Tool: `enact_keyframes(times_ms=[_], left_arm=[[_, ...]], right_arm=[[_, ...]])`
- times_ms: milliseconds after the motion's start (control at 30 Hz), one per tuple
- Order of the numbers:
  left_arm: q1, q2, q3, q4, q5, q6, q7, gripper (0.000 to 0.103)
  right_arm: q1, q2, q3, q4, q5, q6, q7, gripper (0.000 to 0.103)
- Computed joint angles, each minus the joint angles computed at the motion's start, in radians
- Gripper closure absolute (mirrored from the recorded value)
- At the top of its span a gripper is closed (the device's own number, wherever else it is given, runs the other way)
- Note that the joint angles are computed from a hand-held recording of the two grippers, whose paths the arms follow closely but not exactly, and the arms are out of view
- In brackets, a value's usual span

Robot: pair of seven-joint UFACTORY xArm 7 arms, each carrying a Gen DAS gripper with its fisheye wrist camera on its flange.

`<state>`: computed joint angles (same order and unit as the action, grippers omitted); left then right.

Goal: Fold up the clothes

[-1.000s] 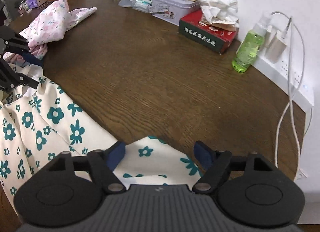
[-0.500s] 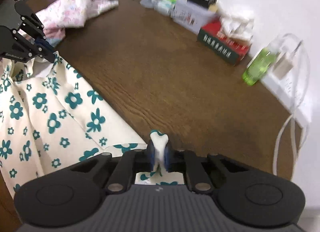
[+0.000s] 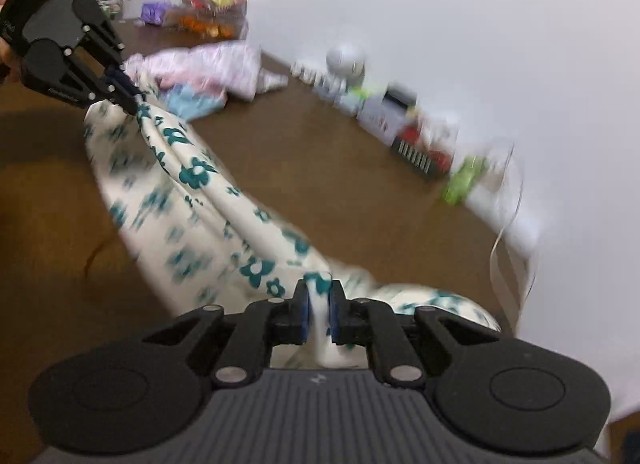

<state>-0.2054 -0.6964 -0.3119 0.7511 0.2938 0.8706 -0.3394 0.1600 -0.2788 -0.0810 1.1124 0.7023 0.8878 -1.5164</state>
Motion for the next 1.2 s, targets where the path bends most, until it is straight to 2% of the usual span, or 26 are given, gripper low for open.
enact_keyframes(times_ms=[67,133,167,200,233,300,333,367,433,567,733,967,1133,1167,1200], left_arm=[[-0.002,-0.011,-0.011,-0.037,-0.016,-0.011,-0.044,0.096],[0.0,-0.022,-0.018,-0.06,-0.017,-0.028,-0.081,0.092],[-0.004,-0.025,-0.014,-0.061,-0.023,-0.03,-0.089,0.091],[-0.012,-0.033,-0.007,-0.063,-0.033,-0.026,-0.092,0.085],[-0.02,-0.045,0.0,-0.064,-0.042,-0.024,-0.091,0.079],[-0.031,-0.073,0.011,-0.065,-0.058,-0.028,-0.09,0.052],[-0.035,-0.086,0.016,-0.065,-0.067,-0.03,-0.089,0.051],[-0.034,-0.087,0.015,-0.057,-0.068,-0.032,-0.085,0.051],[-0.025,-0.056,0.003,-0.023,-0.056,-0.028,-0.066,0.05],[-0.027,0.053,-0.009,0.055,-0.028,-0.015,0.007,0.05],[-0.051,0.183,-0.007,0.122,-0.012,-0.08,0.06,0.05],[-0.08,0.399,-0.054,0.253,0.109,-0.173,0.04,0.051],[-0.125,0.532,-0.057,0.337,0.256,-0.203,0.003,0.061],[-0.136,0.551,-0.054,0.348,0.289,-0.201,-0.001,0.065],[-0.146,0.57,-0.051,0.36,0.321,-0.193,-0.006,0.076]], right_arm=[[-0.011,-0.043,0.005,-0.088,-0.007,-0.039,0.03,0.092],[-0.01,-0.059,-0.002,-0.132,0.008,-0.072,0.066,0.082],[-0.012,-0.063,-0.009,-0.138,0.004,-0.061,0.088,0.072],[-0.015,-0.074,-0.019,-0.146,0.0,-0.043,0.107,0.06],[-0.018,-0.086,-0.028,-0.154,-0.001,-0.027,0.121,0.056],[-0.013,-0.114,-0.051,-0.163,0.026,-0.007,0.122,0.051],[-0.009,-0.127,-0.067,-0.166,0.052,0.0,0.119,0.047],[-0.004,-0.137,-0.078,-0.167,0.077,0.001,0.116,0.043],[0.008,-0.142,-0.079,-0.163,0.113,-0.027,0.104,0.042],[0.03,-0.112,-0.015,-0.156,0.023,-0.119,0.07,0.042],[0.04,-0.016,0.028,-0.072,-0.09,-0.079,0.159,0.042],[0.05,-0.028,0.04,-0.115,-0.113,-0.125,0.157,0.042],[0.059,-0.045,0.03,-0.142,-0.107,-0.158,0.15,0.045],[0.06,-0.046,0.029,-0.144,-0.111,-0.163,0.149,0.047],[0.062,-0.047,0.029,-0.146,-0.116,-0.167,0.147,0.052]])
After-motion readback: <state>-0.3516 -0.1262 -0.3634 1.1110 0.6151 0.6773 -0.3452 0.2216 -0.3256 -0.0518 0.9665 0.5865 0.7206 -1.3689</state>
